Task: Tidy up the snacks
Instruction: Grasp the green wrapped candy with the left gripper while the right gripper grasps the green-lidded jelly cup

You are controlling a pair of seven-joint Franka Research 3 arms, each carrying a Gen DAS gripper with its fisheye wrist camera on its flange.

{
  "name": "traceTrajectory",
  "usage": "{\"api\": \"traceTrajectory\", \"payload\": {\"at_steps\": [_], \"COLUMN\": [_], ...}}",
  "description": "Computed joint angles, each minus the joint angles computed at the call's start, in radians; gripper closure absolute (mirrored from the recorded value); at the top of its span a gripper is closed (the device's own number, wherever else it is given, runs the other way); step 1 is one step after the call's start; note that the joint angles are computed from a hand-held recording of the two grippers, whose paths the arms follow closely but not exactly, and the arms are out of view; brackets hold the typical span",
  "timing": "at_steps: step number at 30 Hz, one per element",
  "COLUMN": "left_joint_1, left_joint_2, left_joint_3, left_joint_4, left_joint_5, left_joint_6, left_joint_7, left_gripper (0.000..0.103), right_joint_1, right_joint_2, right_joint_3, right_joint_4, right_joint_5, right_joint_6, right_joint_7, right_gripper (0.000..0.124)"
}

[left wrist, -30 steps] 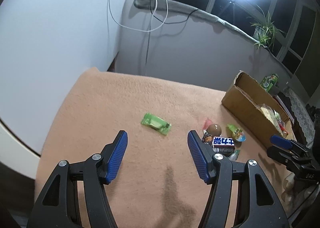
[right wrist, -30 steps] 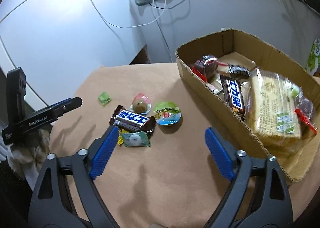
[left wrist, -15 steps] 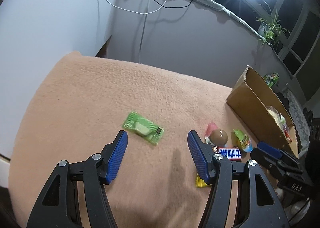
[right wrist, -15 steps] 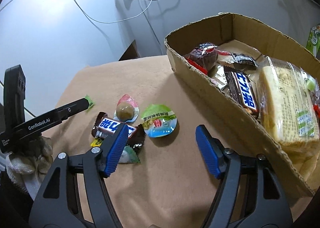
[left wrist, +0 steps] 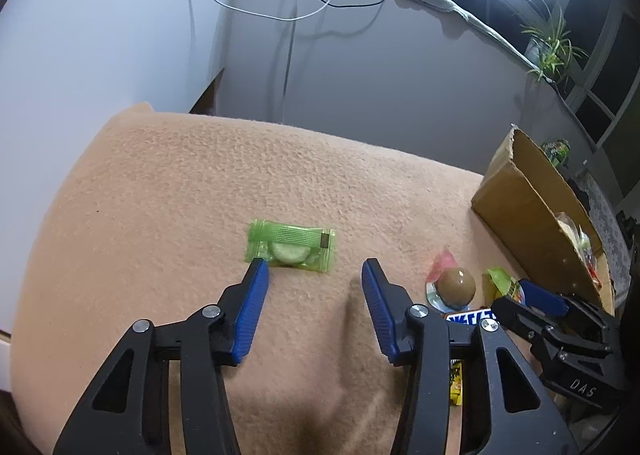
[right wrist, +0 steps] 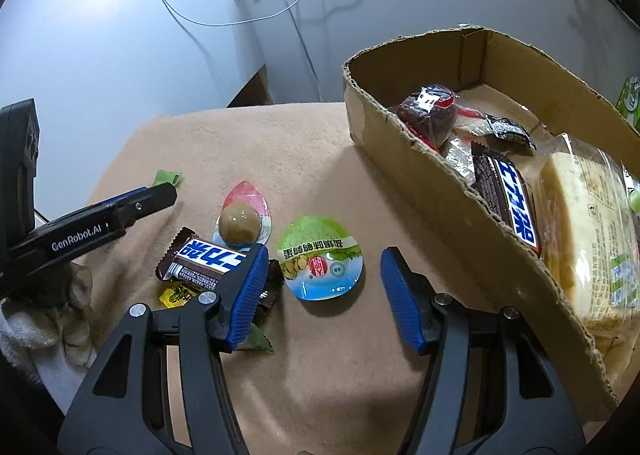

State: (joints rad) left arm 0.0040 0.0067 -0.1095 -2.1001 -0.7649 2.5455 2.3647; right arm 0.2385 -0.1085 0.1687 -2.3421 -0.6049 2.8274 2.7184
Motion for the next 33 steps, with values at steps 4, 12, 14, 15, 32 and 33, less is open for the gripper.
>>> {"api": "traceTrajectory", "payload": {"at_steps": [4, 12, 14, 15, 32, 33], "left_joint_1": [0.000, -0.017, -0.016, -0.013, -0.020, -0.021], "left_joint_2": [0.001, 0.016, 0.030, 0.037, 0.010, 0.009], "left_joint_3": [-0.001, -0.015, -0.018, -0.021, -0.030, -0.028], "left_joint_4": [-0.002, -0.012, -0.002, 0.003, -0.033, -0.032], "left_joint_5": [0.015, 0.136, 0.162, 0.159, 0.116, 0.110], "left_joint_6": [0.016, 0.129, 0.136, 0.137, 0.165, 0.160], "left_joint_7": [-0.025, -0.062, -0.067, -0.051, 0.047, 0.050], "left_gripper": [0.055, 0.043, 0.043, 0.043, 0.080, 0.081], "right_joint_1": [-0.002, -0.011, -0.013, -0.013, -0.014, -0.016], "right_joint_2": [-0.011, -0.014, -0.014, -0.013, -0.017, -0.020], "right_joint_3": [0.003, 0.007, 0.009, 0.010, 0.006, 0.007], "right_joint_4": [-0.013, -0.022, -0.021, -0.021, -0.026, -0.029], "right_joint_5": [-0.010, 0.003, 0.002, 0.001, -0.035, -0.034], "right_joint_6": [0.002, 0.015, 0.014, 0.013, 0.026, 0.029], "right_joint_7": [0.018, 0.005, 0.005, 0.005, 0.035, 0.035], "right_gripper": [0.062, 0.062, 0.062, 0.062, 0.086, 0.086]}}
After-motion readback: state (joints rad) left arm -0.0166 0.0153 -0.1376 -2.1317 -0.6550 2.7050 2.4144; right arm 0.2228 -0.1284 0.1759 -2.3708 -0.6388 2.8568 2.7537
